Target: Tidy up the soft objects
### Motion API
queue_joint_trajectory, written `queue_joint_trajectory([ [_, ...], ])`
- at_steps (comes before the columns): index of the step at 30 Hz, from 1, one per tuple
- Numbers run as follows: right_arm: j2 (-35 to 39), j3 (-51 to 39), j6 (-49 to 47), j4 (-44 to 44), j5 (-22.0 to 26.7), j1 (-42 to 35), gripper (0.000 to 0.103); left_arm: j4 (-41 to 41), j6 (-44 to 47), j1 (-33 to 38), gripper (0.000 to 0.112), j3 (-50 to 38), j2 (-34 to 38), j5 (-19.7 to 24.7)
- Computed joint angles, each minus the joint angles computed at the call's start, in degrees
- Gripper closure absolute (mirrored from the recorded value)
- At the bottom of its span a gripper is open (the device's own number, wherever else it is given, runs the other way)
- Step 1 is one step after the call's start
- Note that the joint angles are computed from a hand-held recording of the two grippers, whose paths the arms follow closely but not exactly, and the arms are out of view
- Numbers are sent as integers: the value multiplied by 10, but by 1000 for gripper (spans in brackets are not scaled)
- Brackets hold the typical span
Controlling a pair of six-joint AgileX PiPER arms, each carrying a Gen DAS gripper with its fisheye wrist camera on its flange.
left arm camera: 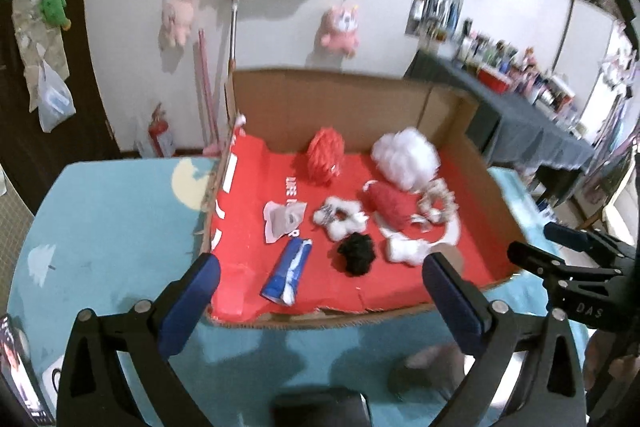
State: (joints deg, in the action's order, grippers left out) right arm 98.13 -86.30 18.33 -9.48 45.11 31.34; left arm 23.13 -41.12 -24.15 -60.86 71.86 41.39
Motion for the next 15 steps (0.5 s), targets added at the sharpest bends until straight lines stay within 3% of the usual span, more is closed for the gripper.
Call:
queue_joint_trajectory([
  [4,-94,78,32,-21,-30,25,23,89,-100,-93,9,44,-82,43],
  [6,-146,125,64,-54,-43,48,12,147,-171,-166,9,71,-122,80],
  [11,-255,238,230,-212,-45,146,9,275,-363,-363,9,134,-170,191],
  [15,-317,320,327,-269,-42,205,8,319,-494,-494,9,194,-180,262],
])
